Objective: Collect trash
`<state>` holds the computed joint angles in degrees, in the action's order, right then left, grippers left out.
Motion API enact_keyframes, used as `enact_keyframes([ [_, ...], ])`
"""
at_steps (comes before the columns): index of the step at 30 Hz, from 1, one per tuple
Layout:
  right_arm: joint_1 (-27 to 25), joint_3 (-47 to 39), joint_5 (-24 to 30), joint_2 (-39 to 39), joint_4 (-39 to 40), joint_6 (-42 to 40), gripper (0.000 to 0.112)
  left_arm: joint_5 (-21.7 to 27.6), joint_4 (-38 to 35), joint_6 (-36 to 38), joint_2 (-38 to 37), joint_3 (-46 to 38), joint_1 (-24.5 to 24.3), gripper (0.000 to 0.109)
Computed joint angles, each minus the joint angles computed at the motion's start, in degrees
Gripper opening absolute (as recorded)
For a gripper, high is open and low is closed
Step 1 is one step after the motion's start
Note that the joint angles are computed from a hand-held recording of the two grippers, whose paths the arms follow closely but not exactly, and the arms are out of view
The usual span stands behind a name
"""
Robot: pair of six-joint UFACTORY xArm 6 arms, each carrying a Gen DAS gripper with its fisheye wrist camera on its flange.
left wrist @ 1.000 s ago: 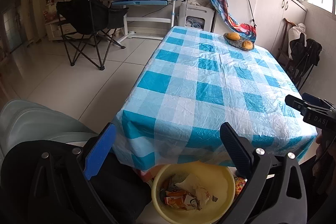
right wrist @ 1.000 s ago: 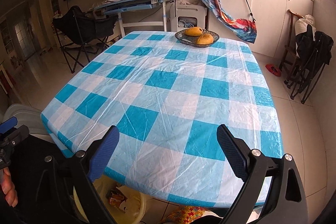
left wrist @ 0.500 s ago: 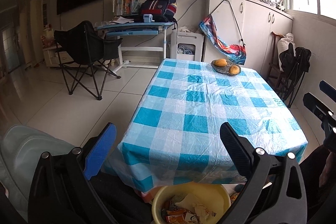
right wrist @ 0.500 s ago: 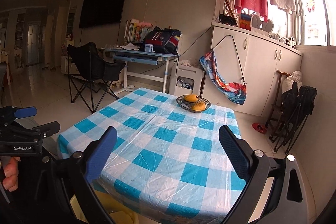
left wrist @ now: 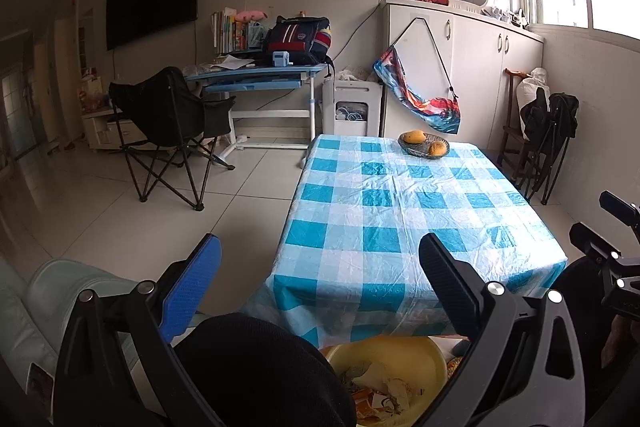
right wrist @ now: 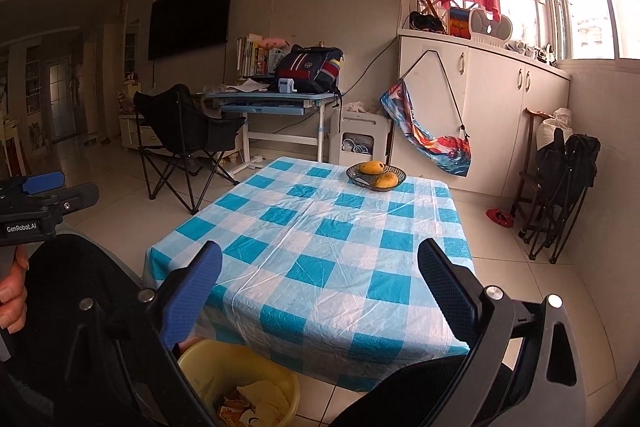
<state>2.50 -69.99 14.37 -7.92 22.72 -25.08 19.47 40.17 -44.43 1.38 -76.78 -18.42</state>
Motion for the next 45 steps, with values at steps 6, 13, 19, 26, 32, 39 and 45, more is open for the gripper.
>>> enact_keyframes([
  [6, -1.03, 3.37, -0.73, -2.14, -5.72, 6.64, 0.095, -3.49, -0.83, -2.17, -1.58, 3.86, 1.34, 0.096],
  [13, -1.12, 4.15, -2.68, -1.57, -15.88, 14.42, 0.095, -6.21, 4.23, -7.06, -1.14, 4.07, 1.73, 0.096],
  [19, -0.86, 5.39, -3.69, -2.28, -22.06, 17.85, 0.095, -6.44, 7.74, -9.20, -1.06, 3.79, 1.46, 0.096],
  [26, -1.14, 5.29, -3.47, -2.42, -20.25, 17.88, 0.095, -6.61, 7.79, -9.63, -0.85, 3.55, 1.46, 0.096],
  [32, -1.41, 4.87, -3.11, -2.18, -19.21, 17.79, 0.095, -6.25, 8.41, -10.19, -0.66, 3.29, 1.37, 0.096],
  [39, -1.60, 4.62, -2.89, -2.09, -18.44, 17.25, 0.095, -6.34, 8.30, -10.10, -0.69, 3.32, 1.41, 0.096],
  [45, -1.74, 4.58, -2.74, -2.16, -18.41, 17.20, 0.095, -6.38, 8.42, -10.20, -0.68, 3.32, 1.44, 0.096],
])
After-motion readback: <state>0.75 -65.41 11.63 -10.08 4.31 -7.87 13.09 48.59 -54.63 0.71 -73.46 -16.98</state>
